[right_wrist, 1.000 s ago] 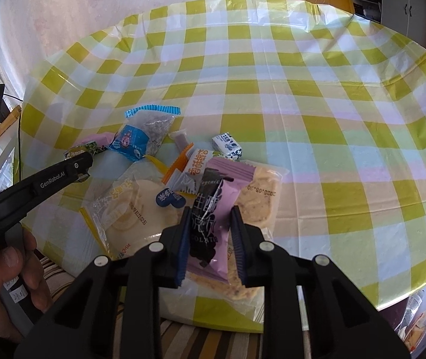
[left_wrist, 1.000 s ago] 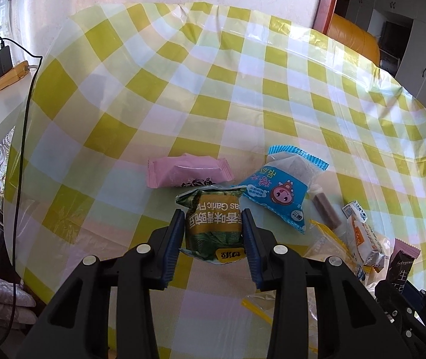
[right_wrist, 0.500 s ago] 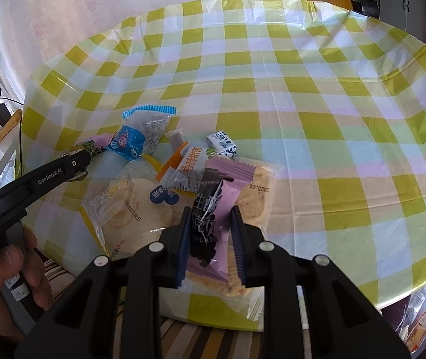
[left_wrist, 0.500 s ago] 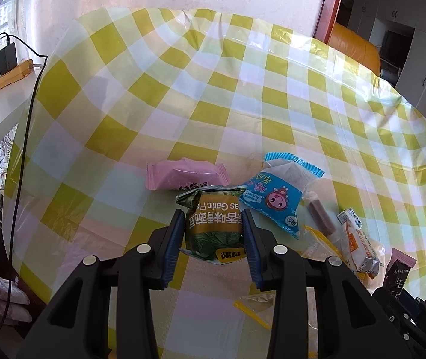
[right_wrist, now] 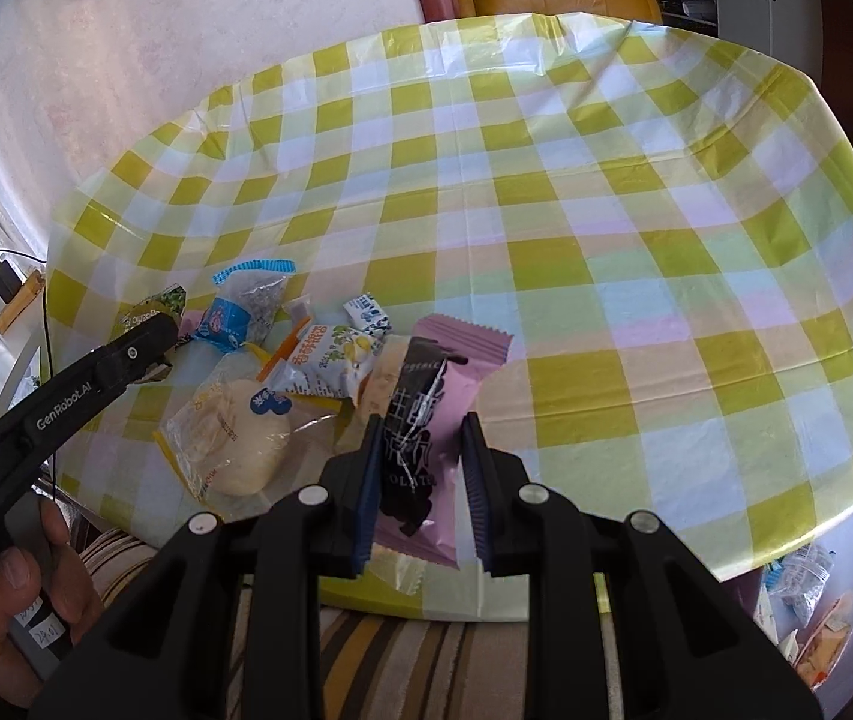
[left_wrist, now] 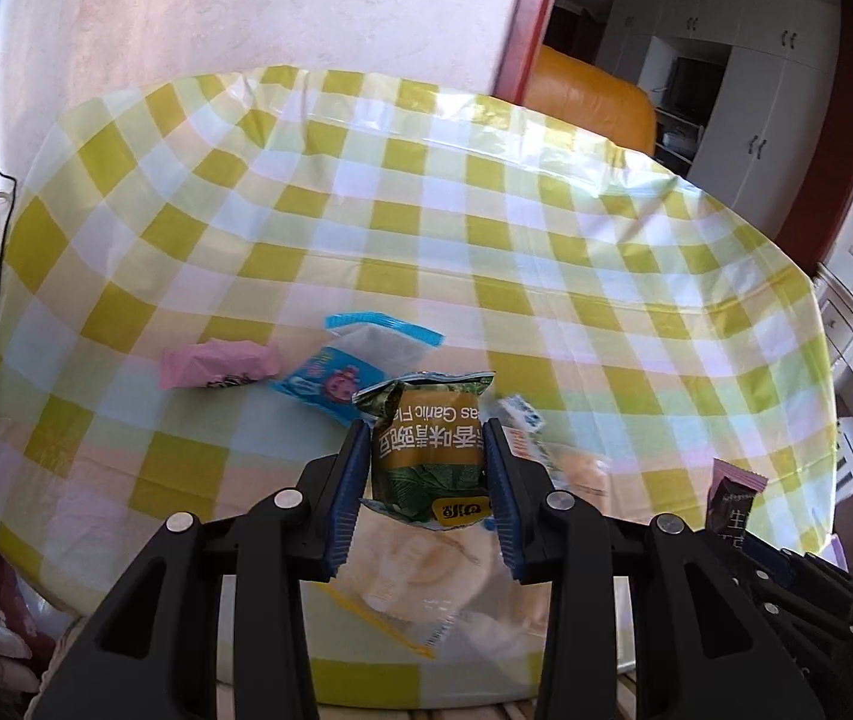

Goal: Organize snacks
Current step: 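Carry both snacks over the white box and open both tools to drop them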

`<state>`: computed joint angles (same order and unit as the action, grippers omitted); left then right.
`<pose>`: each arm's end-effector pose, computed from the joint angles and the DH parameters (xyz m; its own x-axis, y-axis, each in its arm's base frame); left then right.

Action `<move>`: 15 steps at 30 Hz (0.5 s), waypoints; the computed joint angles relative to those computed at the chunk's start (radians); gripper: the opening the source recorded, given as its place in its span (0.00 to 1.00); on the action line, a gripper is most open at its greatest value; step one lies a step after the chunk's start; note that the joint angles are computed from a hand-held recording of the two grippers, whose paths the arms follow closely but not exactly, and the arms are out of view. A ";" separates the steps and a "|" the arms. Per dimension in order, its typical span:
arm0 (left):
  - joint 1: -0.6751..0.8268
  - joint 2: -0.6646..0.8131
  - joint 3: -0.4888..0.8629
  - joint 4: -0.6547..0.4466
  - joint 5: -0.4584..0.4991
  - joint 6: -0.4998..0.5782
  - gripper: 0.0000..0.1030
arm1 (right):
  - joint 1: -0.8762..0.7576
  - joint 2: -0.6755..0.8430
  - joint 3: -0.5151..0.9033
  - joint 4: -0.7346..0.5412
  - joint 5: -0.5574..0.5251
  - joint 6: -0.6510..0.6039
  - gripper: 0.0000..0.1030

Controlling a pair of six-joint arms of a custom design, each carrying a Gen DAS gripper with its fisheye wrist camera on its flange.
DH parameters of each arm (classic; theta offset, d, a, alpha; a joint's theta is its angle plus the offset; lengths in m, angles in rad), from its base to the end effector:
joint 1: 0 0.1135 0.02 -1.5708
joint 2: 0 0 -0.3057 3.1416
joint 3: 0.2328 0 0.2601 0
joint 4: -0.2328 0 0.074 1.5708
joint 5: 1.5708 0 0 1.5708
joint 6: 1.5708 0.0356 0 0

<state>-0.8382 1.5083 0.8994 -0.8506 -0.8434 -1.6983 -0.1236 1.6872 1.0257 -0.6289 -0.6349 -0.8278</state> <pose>0.1894 -0.1708 0.2260 -0.3508 -0.5962 -0.7221 -0.7151 0.6685 -0.2046 0.3206 -0.0186 0.2104 -0.5983 -0.5232 -0.6069 -0.7453 0.6415 0.1818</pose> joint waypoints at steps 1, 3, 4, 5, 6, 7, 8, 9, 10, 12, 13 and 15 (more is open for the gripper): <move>-0.004 0.017 0.017 0.032 0.003 0.033 0.35 | -0.023 0.016 0.020 -0.014 0.002 -0.006 0.25; -0.010 0.050 0.048 0.100 0.017 0.101 0.35 | -0.065 0.041 0.058 -0.036 0.005 -0.020 0.25; -0.011 0.066 0.062 0.133 0.027 0.136 0.35 | -0.085 0.054 0.077 -0.047 0.004 -0.028 0.25; -0.014 0.082 0.078 0.156 0.034 0.165 0.35 | -0.104 0.067 0.096 -0.059 0.002 -0.035 0.25; -0.017 0.099 0.096 0.176 0.040 0.193 0.35 | -0.123 0.081 0.119 -0.075 0.001 -0.042 0.25; -0.020 0.113 0.110 0.200 0.049 0.222 0.35 | -0.141 0.097 0.143 -0.090 0.001 -0.049 0.25; -0.021 0.124 0.121 0.228 0.064 0.248 0.35 | -0.158 0.111 0.165 -0.100 0.003 -0.054 0.25; -0.021 0.136 0.129 0.264 0.084 0.275 0.35 | -0.176 0.126 0.187 -0.109 0.006 -0.058 0.25; -0.022 0.148 0.138 0.301 0.104 0.302 0.35 | -0.194 0.143 0.210 -0.115 0.012 -0.061 0.25; -0.024 0.182 0.165 0.366 0.147 0.358 0.35 | -0.230 0.175 0.254 -0.118 0.023 -0.066 0.25; -0.024 0.201 0.182 0.394 0.166 0.386 0.35 | -0.248 0.191 0.273 -0.114 0.031 -0.069 0.25; -0.027 0.244 0.222 0.435 0.200 0.437 0.35 | -0.283 0.224 0.313 -0.105 0.052 -0.070 0.25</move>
<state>-0.8648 1.7521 1.1217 -0.4155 -0.6429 -1.2608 -0.4062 1.9116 1.3383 -0.7339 -0.5826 -0.8983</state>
